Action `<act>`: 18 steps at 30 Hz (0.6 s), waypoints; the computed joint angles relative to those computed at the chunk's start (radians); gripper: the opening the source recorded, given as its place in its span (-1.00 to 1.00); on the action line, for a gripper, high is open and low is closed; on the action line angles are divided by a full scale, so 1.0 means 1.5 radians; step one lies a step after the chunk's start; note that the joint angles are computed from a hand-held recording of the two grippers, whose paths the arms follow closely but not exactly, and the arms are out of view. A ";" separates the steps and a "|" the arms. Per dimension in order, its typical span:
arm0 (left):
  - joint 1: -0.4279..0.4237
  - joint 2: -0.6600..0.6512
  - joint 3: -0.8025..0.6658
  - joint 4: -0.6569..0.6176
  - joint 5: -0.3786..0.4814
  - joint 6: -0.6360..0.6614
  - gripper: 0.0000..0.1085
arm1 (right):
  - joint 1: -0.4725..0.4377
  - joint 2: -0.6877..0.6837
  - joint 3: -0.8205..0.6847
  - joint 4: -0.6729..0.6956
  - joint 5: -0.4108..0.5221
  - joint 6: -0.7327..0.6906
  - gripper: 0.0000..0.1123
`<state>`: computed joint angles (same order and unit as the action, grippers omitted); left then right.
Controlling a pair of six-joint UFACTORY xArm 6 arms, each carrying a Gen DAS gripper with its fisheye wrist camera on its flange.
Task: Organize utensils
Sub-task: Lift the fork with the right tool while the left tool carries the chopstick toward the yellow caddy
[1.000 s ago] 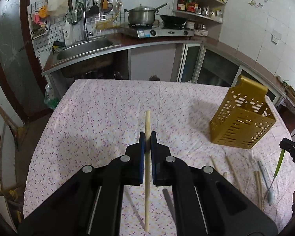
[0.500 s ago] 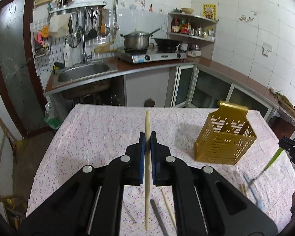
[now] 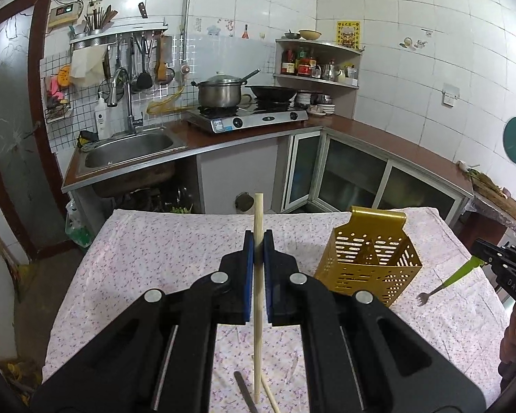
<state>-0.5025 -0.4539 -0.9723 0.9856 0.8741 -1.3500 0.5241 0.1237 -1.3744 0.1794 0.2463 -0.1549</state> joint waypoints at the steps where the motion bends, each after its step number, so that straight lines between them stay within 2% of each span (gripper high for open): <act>1: -0.001 0.004 -0.003 0.000 -0.002 0.000 -0.93 | 0.000 0.000 -0.002 0.007 0.000 -0.006 -0.88; 11: -0.009 0.055 -0.066 0.006 -0.028 0.014 -0.93 | -0.003 0.005 -0.042 0.057 0.007 -0.038 -0.88; 18: -0.010 0.130 -0.175 0.008 -0.045 0.055 -0.93 | 0.003 0.020 -0.108 0.082 0.031 -0.057 -0.88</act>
